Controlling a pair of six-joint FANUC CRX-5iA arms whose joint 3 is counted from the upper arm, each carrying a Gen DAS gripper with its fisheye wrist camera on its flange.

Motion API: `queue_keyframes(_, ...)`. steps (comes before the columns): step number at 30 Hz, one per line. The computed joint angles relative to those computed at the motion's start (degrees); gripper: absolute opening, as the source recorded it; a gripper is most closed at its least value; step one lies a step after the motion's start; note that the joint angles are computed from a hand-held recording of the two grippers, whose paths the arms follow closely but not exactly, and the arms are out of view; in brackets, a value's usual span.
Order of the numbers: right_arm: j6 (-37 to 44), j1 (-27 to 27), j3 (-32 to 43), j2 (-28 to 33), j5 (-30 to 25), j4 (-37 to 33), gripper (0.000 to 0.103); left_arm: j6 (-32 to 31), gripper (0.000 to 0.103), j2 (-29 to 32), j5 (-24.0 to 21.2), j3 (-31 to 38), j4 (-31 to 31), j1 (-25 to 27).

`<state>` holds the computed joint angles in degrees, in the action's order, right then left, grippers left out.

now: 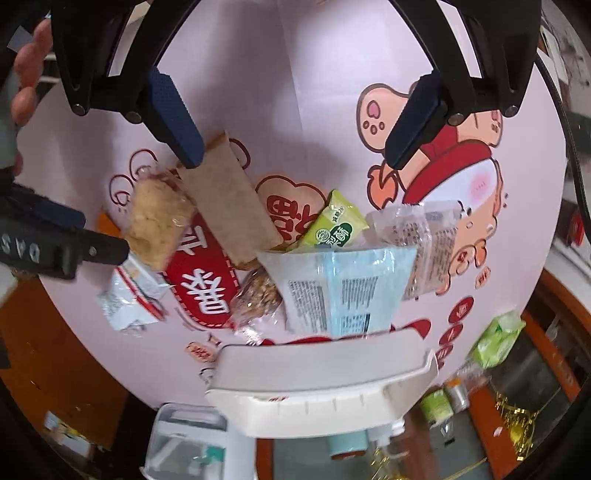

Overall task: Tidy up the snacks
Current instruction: 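Grasp the brown paper-wrapped bar with the left tool while the right tool grasps the rice cake bag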

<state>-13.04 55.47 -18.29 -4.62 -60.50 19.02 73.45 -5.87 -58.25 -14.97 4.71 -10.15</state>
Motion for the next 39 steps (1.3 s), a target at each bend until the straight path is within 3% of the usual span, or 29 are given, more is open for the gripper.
queue_keyframes(6, 3.15, -4.95, 1.66, 3.67, 4.0, -6.21, 0.081, 6.43, 0.098, 3.19, -0.52, 2.14, -3.52, -1.1)
queue_keyframes(11, 10.68, -7.3, 6.45, 8.38, 1.54, -12.29, 0.083, 9.33, 0.098, 4.68, -1.1, 3.45, -4.98, -1.3)
queue_keyframes(15, 13.16, -7.11, 7.51, 9.38, 0.33, -12.16, 0.079, 10.98, 0.098, 5.8, -1.44, 4.34, -5.28, -1.74)
queue_keyframes(18, 16.1, -6.99, 7.23, 8.9, 0.05, -12.67, 0.07, 12.24, 0.098, 6.95, -1.89, 5.03, -5.28, -2.26)
queue_keyframes(26, 23.92, -5.79, 4.97, 6.2, -2.01, -14.06, 0.07, 16.16, 0.098, 10.84, -3.24, 6.71, -3.46, -4.03)
queue_keyframes(34, 25.57, -4.07, 0.22, 2.6, -1.35, -11.6, 0.069, 22.89, 0.098, 16.04, -4.73, 10.03, -1.01, -5.82)
queue_keyframes(39, 27.53, -1.55, -0.41, 2.65, -2.59, -9.57, 0.069, 28.28, 0.098, 19.73, -6.97, 14.76, -6.29, -9.66)
